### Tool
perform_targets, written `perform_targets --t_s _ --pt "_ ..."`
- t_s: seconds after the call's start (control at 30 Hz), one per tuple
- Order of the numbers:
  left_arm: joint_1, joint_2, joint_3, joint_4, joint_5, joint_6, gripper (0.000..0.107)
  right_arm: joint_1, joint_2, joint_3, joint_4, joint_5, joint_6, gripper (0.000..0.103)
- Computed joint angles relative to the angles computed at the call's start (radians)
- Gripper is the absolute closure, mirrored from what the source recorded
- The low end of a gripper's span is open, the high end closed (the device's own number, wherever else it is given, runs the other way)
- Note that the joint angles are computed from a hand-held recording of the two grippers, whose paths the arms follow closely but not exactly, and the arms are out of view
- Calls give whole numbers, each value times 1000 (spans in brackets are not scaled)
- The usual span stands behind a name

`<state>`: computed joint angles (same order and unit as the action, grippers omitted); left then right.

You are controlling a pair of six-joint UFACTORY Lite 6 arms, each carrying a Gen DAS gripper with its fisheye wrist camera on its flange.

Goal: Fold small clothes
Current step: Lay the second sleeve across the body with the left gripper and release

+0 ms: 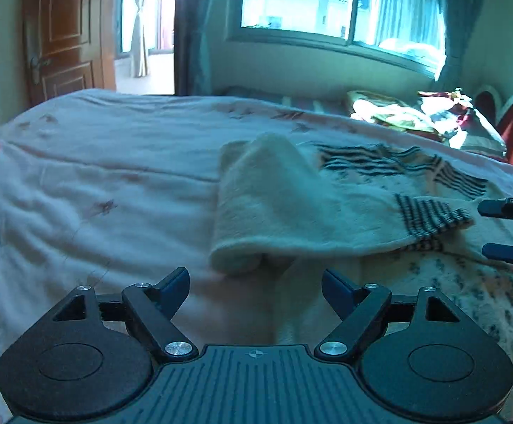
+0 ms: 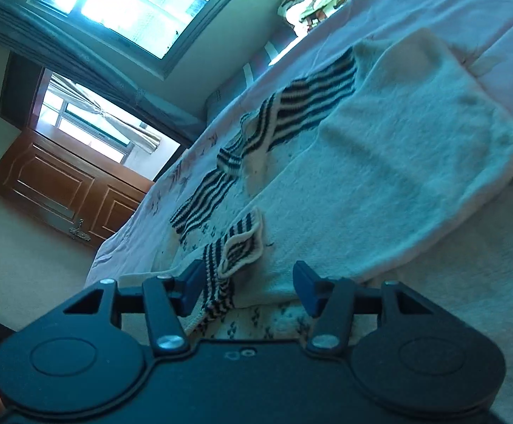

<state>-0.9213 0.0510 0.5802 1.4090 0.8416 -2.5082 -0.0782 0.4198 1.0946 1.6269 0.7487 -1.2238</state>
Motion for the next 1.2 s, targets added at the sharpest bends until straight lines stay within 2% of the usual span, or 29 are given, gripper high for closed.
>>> perform_targets --t_s 0.03,0.07,0.1,0.13,0.17,0.27,0.37,0.4,0.43,0.5,0.67,0.7,0.73,0.83,0.97,1.2 --pt "12 -20 -31 27 -11 -24 25 23 31 29 11 -11 -4 46" --pt "39 -32 -58 80 -39 -56 25 47 45 49 26 -36 -19 52" --pt "83 -27 -68 164 -84 -100 25 71 45 61 45 -71 -51 81" --pt "111 -21 -71 224 -109 -130 25 89 48 84 26 -102 -51 97" --pt "130 -3 -62 260 -122 -141 25 104 33 90 14 -153 -60 97" --pt "159 55 -19 345 -134 -156 25 70 -78 18 104 -198 -211 98" --pt "171 97 16 368 -147 -150 25 -13 -154 -26 128 -203 -274 97" --pt "172 100 16 382 -150 -164 32 -33 -153 -16 91 -198 -251 97" --pt "177 107 20 395 -156 -179 48 -48 -156 -17 80 -197 -251 97" --pt "185 103 17 413 -156 -215 61 -67 -165 -26 72 -202 -266 97" --pt "209 130 28 451 -147 -241 61 -93 -151 -42 80 -185 -264 97" --pt "215 127 22 476 -145 -259 72 -94 -143 -40 68 -181 -256 97" --pt "218 118 14 497 -131 -289 95 -91 -144 -44 64 -189 -263 97" --pt "173 53 -47 491 -37 -359 95 -103 -170 -72 58 -178 -289 97" --pt "217 103 -31 525 -113 -399 96 -108 -167 -90 73 -189 -336 97" --pt "245 127 -16 559 -135 -443 96 -148 -201 -163 89 -167 -383 98"
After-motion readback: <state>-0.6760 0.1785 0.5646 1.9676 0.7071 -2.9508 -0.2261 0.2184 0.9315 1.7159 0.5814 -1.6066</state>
